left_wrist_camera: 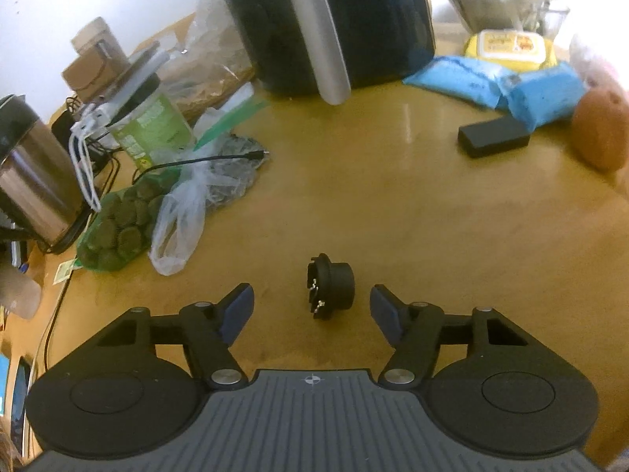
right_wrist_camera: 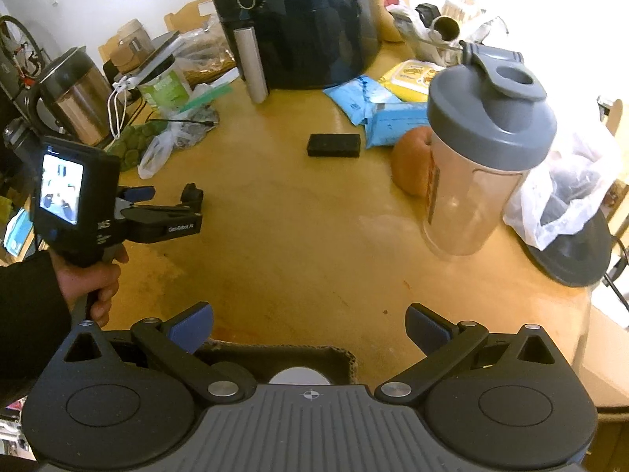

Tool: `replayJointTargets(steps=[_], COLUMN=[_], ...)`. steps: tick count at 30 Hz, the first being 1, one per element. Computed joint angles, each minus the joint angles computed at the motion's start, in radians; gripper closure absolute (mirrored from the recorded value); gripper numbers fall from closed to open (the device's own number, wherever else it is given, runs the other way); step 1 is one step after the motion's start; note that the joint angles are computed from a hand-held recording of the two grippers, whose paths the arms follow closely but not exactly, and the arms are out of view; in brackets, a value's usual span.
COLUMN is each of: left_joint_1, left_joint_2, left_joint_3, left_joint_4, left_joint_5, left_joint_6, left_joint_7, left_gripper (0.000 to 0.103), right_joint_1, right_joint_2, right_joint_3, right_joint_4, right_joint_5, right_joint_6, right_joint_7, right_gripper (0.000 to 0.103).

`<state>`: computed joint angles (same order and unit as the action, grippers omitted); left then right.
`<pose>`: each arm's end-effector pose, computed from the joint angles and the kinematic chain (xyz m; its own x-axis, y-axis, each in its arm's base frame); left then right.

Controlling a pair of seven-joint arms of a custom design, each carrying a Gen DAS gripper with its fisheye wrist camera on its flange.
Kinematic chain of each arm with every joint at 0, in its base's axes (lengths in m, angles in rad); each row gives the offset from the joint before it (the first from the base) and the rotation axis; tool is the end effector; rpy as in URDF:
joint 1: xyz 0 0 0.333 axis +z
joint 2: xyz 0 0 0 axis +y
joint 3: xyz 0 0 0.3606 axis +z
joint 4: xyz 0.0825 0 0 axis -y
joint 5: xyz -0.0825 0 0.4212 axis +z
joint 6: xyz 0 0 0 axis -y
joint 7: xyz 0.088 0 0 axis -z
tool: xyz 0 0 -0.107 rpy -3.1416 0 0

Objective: Organize rigid objects
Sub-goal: 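Move the left tool to the small black knob and grasp it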

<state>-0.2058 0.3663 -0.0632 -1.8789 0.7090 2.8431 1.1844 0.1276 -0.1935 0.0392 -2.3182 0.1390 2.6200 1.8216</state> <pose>0.6783 -0.2180 0.3940 -0.3622 -0.8806 -0.3055 -0.6851 0.4737 -0.5534 0.5343 0.0876 0.4988 -0.1300 -0.9660 -0.2233 -0.8779 0.2168 -0.4269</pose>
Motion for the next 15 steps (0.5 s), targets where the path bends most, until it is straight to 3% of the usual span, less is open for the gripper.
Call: replayJointTargets(steps=[9, 13, 15], left_joint_1=[-0.013, 0.017, 0.023], left_joint_2=[0.051, 0.062, 0.064], left_joint_3=[0.012, -0.026, -0.034], left_joint_4=[0.049, 0.062, 0.064], left_joint_5=[0.026, -0.048, -0.08], left_joint_6=[-0.004, -0.013, -0.017], left_joint_7=[0.015, 0.082, 0.107], left_gripper=[0.052, 0.075, 0.077], right_joint_1=[-0.003, 0.001, 0.004], right_joint_2=[0.003, 0.013, 0.016], right_joint_3=[0.0, -0.001, -0.001], right_joint_4=[0.001, 0.017, 0.021], right_joint_5=[-0.002, -0.002, -0.002], right_joint_6=[0.013, 0.018, 0.025], right_joint_7=[0.01, -0.005, -0.014], right_gripper=[0.0, 0.0, 0.0])
